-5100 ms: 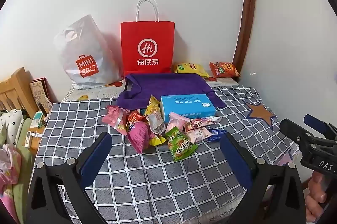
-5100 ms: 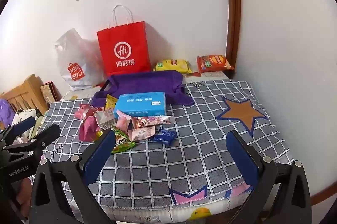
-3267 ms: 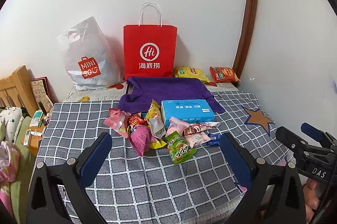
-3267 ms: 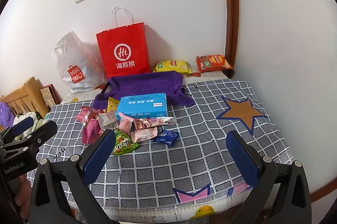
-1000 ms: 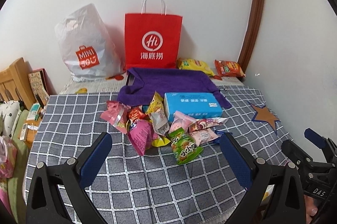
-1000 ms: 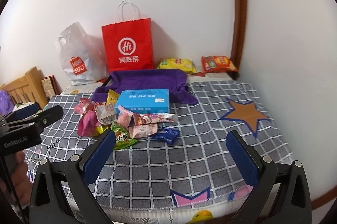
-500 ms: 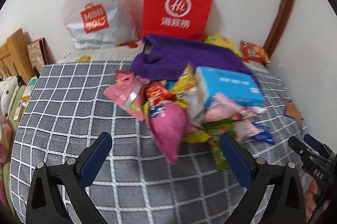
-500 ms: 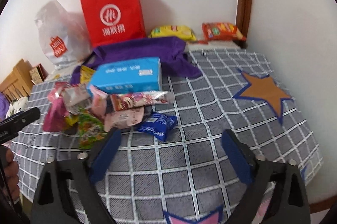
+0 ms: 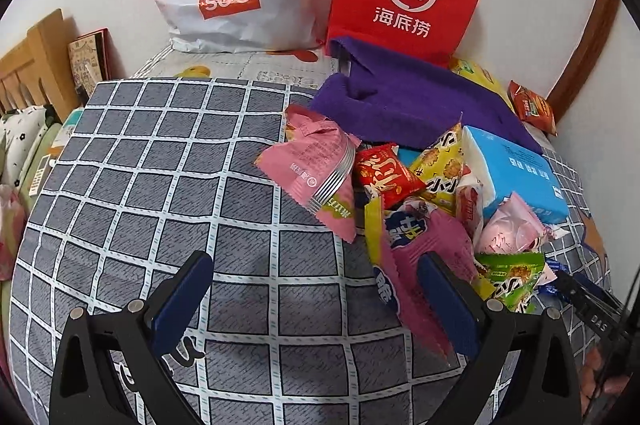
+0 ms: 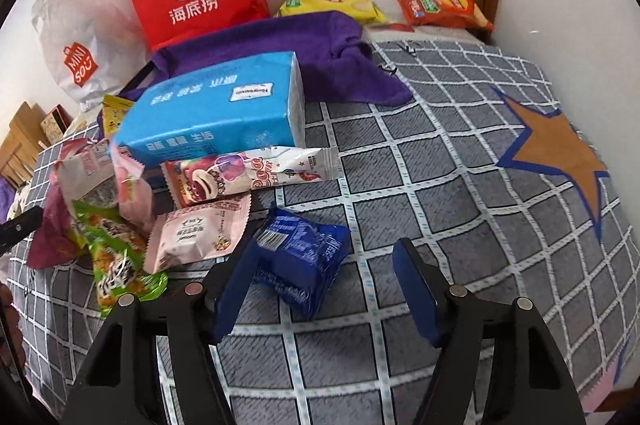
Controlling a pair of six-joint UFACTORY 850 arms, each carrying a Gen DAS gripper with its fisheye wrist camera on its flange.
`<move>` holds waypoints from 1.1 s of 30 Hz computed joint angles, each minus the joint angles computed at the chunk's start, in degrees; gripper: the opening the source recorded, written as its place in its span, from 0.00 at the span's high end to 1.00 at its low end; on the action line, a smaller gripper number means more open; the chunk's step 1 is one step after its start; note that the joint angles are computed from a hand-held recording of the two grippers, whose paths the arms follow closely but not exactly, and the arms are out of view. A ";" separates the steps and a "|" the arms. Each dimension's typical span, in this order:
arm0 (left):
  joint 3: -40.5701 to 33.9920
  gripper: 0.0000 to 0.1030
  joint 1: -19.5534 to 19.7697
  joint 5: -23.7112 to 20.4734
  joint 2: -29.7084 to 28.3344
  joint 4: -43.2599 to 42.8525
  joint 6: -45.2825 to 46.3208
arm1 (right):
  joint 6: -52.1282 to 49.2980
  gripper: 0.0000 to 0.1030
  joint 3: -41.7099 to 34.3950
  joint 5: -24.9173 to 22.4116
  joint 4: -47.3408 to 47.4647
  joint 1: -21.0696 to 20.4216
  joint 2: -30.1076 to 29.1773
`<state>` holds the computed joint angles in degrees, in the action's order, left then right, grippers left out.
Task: Organize snacks
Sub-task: 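Grasp the small blue snack packet with the right gripper while the left gripper approaches the pink packet, then grasp the large pink snack bag with the left gripper while the right gripper lifts the blue packet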
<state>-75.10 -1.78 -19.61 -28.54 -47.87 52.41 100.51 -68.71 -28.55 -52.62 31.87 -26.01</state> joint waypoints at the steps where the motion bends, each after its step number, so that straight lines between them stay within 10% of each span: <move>1: -0.08 0.01 0.11 -0.32 -0.04 -0.58 0.31 | -0.26 0.32 -0.16 0.36 0.27 -0.15 -0.21; 5: -0.64 0.01 -0.03 -0.51 -0.37 0.14 -0.63 | -3.18 0.32 -2.16 0.27 1.55 -0.35 -2.12; 9: -0.67 0.01 -0.26 -0.48 -0.20 -0.50 0.40 | -5.57 0.65 -1.58 2.54 -0.36 0.09 -1.73; 14: -0.37 0.01 0.01 -1.31 0.16 -2.24 3.09 | -5.89 0.75 1.80 1.77 -1.21 0.19 1.62; 17: 0.14 0.01 0.27 -1.68 0.37 -3.44 4.89 | -6.09 0.72 4.41 3.39 -0.64 -0.99 3.70; 24: 0.95 0.01 0.49 -1.46 1.15 -3.21 5.50 | -1.37 0.32 6.92 -1.06 -4.27 -0.78 5.64; 33: 1.92 0.01 -0.33 -1.04 2.35 -3.71 6.60 | -2.32 0.29 4.11 0.68 -5.13 -0.21 1.97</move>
<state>-73.17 -2.11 -20.65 -26.20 -51.58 59.01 98.19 -64.60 -27.87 -57.75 31.66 -24.04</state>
